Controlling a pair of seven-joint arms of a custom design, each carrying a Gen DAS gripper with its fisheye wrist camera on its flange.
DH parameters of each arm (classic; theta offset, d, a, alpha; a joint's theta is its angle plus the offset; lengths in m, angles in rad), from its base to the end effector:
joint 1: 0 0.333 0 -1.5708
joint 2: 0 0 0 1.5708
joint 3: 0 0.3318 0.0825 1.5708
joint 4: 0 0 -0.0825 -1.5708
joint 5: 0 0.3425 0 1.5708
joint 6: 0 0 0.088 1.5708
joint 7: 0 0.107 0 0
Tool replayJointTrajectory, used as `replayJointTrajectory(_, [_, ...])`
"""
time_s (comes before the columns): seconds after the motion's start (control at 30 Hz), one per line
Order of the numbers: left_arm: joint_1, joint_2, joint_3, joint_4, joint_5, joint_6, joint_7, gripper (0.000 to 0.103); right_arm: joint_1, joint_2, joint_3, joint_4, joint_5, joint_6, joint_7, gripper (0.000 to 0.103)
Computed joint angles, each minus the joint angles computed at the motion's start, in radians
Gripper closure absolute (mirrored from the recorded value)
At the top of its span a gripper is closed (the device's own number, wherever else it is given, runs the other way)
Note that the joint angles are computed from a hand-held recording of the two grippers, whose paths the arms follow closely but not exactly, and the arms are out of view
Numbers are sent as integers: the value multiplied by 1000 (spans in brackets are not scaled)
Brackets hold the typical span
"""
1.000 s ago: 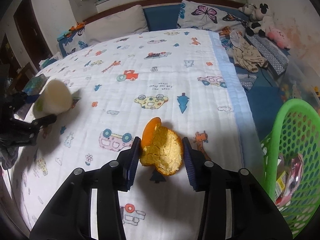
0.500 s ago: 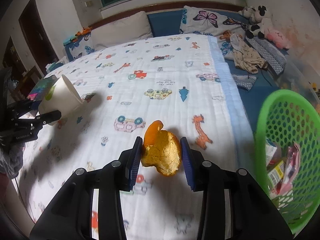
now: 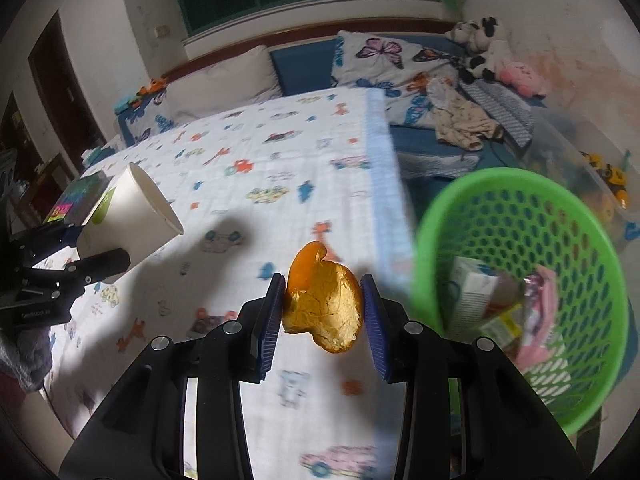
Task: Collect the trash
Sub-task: 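Carry the paper cup and bread piece over the basket and open both grippers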
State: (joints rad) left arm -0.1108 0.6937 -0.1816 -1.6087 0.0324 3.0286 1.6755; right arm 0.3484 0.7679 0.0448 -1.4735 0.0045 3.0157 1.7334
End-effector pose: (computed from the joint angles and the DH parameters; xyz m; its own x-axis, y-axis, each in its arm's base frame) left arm 0.6995 -0.1796 0.3524 -0.3429 -0.9391 0.0209 -0.6979 0.2398 -0.6748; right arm 0.6940 0.2767 0.3516 0.2549 -0.9557 -0.1474 -0.7240 -0.0876 -0.6843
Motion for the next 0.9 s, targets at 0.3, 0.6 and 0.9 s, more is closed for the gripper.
replayJointTrajectory(0.3, [-76,48,-11,115,15,-39,-12,44,-22,-90,-55,-168,7,94,38,64])
replayJointTrajectory(0.6, [-162,151,5,323,39,-147,-25,44,-15,-137,-144,-261,-6,118,98,64])
replayJointTrajectory(0.9, [-222,300,-15,607,32,-299,1,44,-38,-157,-175,-313,-3,136,151,55])
